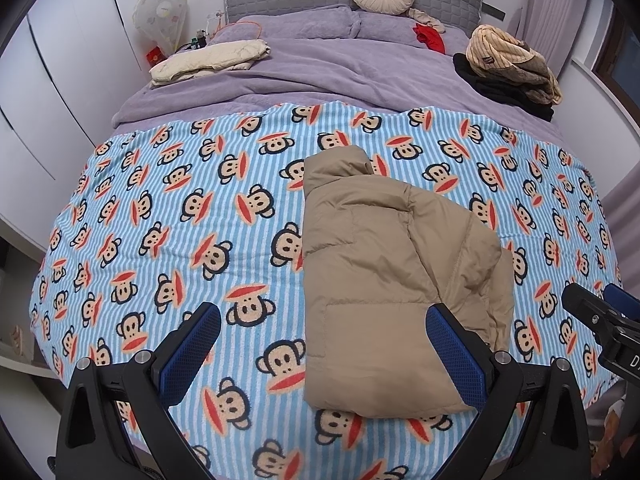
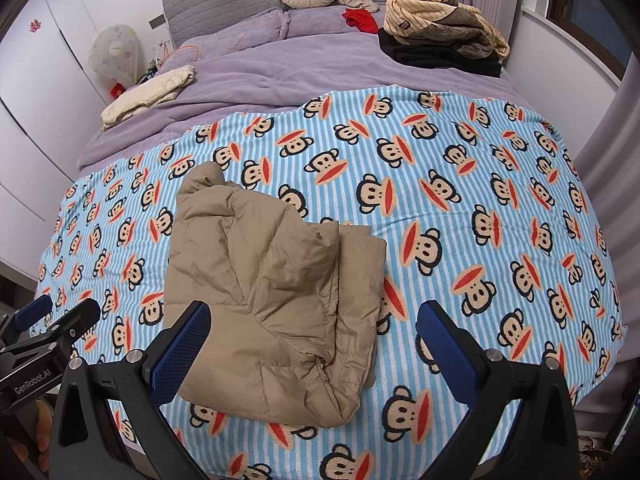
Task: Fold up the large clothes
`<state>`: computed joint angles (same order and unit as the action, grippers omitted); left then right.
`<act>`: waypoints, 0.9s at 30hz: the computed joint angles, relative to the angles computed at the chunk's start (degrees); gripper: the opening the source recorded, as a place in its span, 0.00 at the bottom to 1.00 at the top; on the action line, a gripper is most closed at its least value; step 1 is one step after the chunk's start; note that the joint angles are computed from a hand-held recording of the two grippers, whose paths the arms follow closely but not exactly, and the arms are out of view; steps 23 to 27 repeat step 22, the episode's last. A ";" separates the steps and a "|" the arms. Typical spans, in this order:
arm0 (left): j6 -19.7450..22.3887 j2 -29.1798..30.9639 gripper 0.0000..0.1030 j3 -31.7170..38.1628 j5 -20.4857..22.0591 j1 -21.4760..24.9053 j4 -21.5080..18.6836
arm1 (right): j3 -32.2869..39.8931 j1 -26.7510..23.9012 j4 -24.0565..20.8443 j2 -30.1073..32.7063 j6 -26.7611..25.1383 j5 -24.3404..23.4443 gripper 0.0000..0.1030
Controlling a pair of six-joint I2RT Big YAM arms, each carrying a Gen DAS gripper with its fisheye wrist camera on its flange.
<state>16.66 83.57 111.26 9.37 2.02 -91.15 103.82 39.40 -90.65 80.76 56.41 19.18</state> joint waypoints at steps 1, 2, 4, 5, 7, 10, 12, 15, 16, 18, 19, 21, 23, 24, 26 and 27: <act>0.04 0.15 1.00 0.14 0.02 -0.02 -0.06 | 0.04 0.01 -0.04 0.01 0.04 -0.01 1.00; 0.14 -0.19 1.00 -0.35 0.06 0.06 0.05 | 0.24 0.03 -0.15 0.11 0.10 0.04 1.00; 0.15 -0.02 1.00 -0.11 0.01 0.02 -0.09 | 0.25 0.06 -0.15 0.12 0.16 0.05 1.00; 0.12 -0.02 1.00 -0.11 0.02 0.02 -0.13 | 0.27 0.05 -0.14 0.14 0.16 0.06 1.00; -0.06 -0.04 1.00 -0.08 -0.08 -0.05 -0.10 | 0.15 0.04 -0.11 0.11 0.15 0.06 1.00; 0.06 0.02 1.00 -0.06 0.09 -0.03 -0.09 | 0.15 0.04 -0.10 0.12 0.17 -0.02 1.00; 0.07 0.31 1.00 0.37 0.08 -0.10 -0.31 | 0.24 0.01 -0.11 0.18 0.11 -0.06 1.00; 0.07 0.56 1.00 0.57 0.29 0.01 -0.73 | 0.11 0.02 0.00 0.16 0.09 -0.11 1.00; 0.07 0.38 1.00 0.32 0.42 0.13 -0.75 | 0.13 -0.03 -0.01 0.18 0.03 -0.14 1.00; 0.28 0.42 1.00 0.37 0.50 0.10 -0.65 | 0.17 -0.06 -0.05 0.20 0.00 -0.17 1.00; 0.48 0.29 1.00 0.25 0.57 0.09 -0.57 | 0.06 -0.01 -0.03 0.17 0.11 -0.20 1.00; 0.85 0.72 1.00 0.79 0.81 0.03 -0.81 | -0.07 -0.01 0.04 0.15 0.24 -0.34 1.00; 0.93 0.85 1.00 0.93 0.85 0.01 -0.98 | -0.25 0.08 0.12 0.12 0.38 -0.41 1.00; 0.93 0.85 1.00 0.93 0.85 0.01 -0.98 | -0.25 0.08 0.12 0.12 0.38 -0.41 1.00; 0.93 0.85 1.00 0.93 0.85 0.01 -0.98 | -0.25 0.08 0.12 0.12 0.38 -0.41 1.00; 0.93 0.85 1.00 0.93 0.85 0.01 -0.98 | -0.25 0.08 0.12 0.12 0.38 -0.41 1.00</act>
